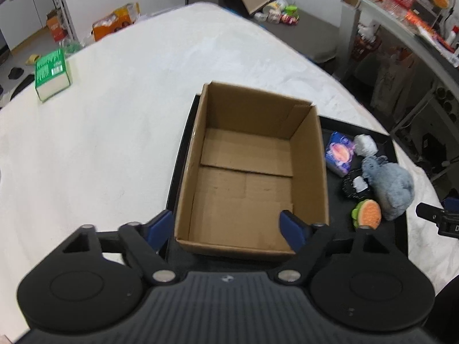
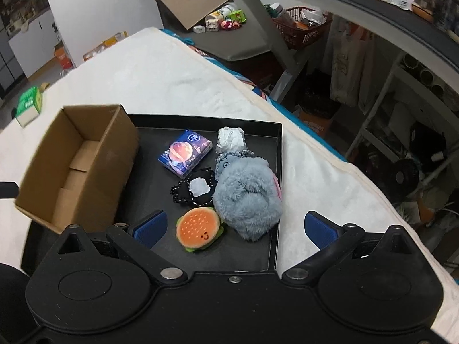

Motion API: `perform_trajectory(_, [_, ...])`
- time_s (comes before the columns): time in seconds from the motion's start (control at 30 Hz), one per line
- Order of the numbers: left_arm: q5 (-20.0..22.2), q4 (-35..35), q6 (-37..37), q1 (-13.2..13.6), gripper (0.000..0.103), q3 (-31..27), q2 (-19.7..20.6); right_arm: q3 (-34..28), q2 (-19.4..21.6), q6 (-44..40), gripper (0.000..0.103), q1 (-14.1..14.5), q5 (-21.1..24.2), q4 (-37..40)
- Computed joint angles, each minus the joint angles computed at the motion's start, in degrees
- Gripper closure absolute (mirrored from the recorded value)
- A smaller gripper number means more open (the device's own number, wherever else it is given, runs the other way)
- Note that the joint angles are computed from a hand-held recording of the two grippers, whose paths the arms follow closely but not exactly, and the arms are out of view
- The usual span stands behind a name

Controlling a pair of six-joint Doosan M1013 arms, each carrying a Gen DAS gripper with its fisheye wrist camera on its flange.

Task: Organize soft objects
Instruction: 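Move the right tool toward the grey fluffy plush on the tray, then close the right tool on the grey fluffy plush and lift it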

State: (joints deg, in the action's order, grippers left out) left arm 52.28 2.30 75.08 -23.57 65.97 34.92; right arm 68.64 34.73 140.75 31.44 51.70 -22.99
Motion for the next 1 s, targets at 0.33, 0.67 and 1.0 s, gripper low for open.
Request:
perform_trajectory(0.33, [2.8,0.5,1.4,0.6,0.04,-2.4,2.9,-3.3,3.9,0.8,0.0,-0.6,2.6,-1.5])
perform_trajectory(0.67, [3.7,1.5,0.0,1.2,0.058,-3.2,4.2,-6.3,6.7,-2.7,0.013,-0.4,4.2,-3.1])
perform_trajectory(1.0, [2.6,3.0,-1.3,1.1,0.057,-4.0,3.8,-7.3,8.0,-3.2,0.043,0.0,5.7,-7.4])
